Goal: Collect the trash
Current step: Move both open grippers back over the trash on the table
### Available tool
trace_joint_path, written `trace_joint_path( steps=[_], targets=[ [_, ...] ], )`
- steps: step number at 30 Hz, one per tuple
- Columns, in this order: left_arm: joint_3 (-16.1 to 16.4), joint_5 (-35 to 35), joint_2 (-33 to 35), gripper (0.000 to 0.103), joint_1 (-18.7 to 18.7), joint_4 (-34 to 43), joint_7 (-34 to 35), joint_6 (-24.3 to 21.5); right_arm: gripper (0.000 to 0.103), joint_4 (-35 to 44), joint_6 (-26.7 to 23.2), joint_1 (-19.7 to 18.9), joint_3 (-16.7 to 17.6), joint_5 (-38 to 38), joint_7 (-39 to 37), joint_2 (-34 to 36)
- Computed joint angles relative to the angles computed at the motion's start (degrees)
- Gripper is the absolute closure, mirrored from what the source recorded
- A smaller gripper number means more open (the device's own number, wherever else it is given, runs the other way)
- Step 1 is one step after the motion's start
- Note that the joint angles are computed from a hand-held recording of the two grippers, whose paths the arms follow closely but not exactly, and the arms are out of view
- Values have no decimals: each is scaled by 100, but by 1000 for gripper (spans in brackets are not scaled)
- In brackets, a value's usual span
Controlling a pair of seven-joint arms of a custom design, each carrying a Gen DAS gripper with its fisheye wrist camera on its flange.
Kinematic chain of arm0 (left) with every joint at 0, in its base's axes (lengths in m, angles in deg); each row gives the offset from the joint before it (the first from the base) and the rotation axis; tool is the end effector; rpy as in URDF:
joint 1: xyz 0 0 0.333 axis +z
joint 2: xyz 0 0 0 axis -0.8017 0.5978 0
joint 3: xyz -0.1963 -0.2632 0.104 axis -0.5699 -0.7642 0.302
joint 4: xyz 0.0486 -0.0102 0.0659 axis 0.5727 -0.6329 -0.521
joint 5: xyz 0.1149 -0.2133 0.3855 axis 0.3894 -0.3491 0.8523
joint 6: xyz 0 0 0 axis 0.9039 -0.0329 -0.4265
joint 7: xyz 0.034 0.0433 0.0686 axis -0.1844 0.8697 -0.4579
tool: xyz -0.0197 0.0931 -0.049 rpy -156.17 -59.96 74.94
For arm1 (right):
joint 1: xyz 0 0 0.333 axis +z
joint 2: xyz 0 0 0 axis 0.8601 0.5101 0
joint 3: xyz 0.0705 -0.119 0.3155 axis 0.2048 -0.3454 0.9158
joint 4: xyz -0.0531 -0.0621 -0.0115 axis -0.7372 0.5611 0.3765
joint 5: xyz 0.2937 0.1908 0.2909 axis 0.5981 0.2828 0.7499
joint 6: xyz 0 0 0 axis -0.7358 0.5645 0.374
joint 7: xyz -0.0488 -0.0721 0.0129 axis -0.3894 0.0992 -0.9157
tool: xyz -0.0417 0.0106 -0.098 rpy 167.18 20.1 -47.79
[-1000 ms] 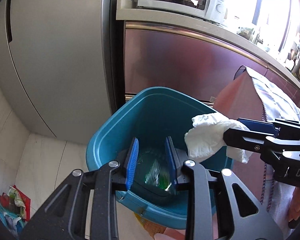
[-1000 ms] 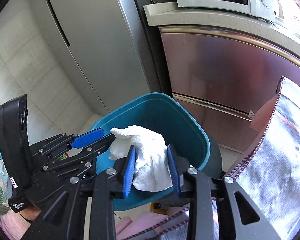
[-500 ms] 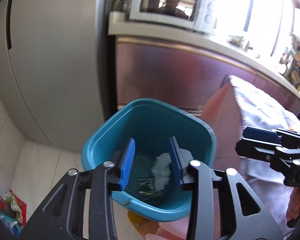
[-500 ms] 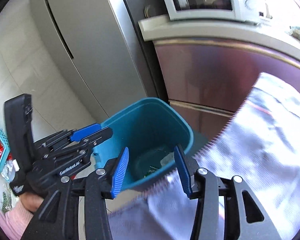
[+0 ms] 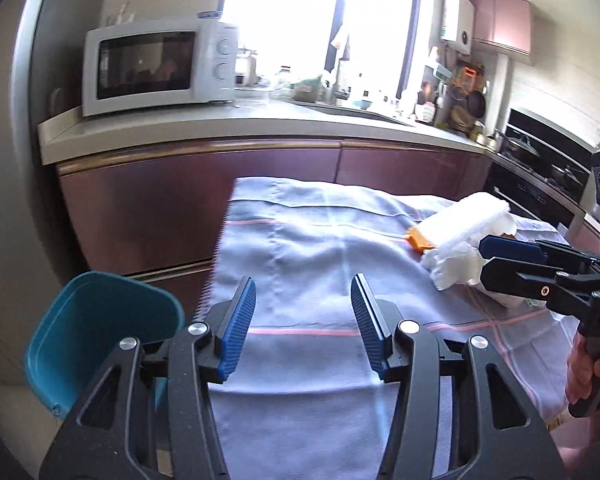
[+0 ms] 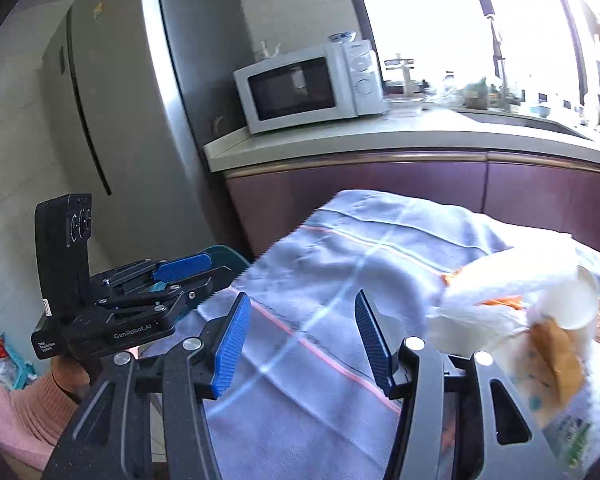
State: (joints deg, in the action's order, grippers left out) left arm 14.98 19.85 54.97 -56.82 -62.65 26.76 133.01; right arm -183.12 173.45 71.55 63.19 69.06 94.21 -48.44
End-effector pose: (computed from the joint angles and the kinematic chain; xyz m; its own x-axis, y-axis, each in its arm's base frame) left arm 0.4695 -0.2669 0.5158 -0.1052 -0.9860 0.1293 -0.5263 -0.0551 -0.8485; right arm 0.5018 0.0333 0.5230 0.6058 -0.7714 -0.1946 -0.5007 -0.1796 -0.8468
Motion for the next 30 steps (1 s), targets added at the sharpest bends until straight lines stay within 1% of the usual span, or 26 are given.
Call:
trace_joint_path(
  steps=[3, 5, 7, 10, 12, 15, 18, 21, 27, 30],
  targets=[
    [-160, 108, 491, 54, -166, 530, 226, -73, 51, -221, 274, -197, -138, 36, -8, -243],
    [-184, 191, 821, 54, -347, 888, 353, -154, 51, -297, 496, -324, -221, 47, -4, -322],
    [-108, 150, 1144, 54, -572, 1215, 588, -150, 50, -320, 709, -439, -316, 37, 0, -338],
    [-8, 10, 1585, 54, -907, 1701, 982, -311, 49, -333, 949, -613, -481, 53, 36, -293],
    [82, 42, 1898, 54, -1086, 2049, 1176, -398, 49, -312, 1110, -738, -571, 52, 76, -195],
    [205, 11, 2239, 54, -1375, 2456, 1465, -555, 49, -212, 1355, -896, -582, -41, 274, 43],
    [319, -167, 2530, 54, -1586, 2787, 1830, -680, 49, -138, 1344, -1010, -613, -165, 463, 264],
    [410, -323, 2763, 54, -1753, 3043, 2127, -816, 49, -93, 1367, -1049, -568, -234, 498, 446],
    [547, -574, 3142, 54, -1970, 3461, 2580, -1039, 49, -59, 1495, -1062, -488, -239, 460, 637],
    [574, -737, 3291, 55, -2021, 3608, 2808, -1086, 49, -28, 1555, -1053, -470, -187, 422, 681]
  ],
)
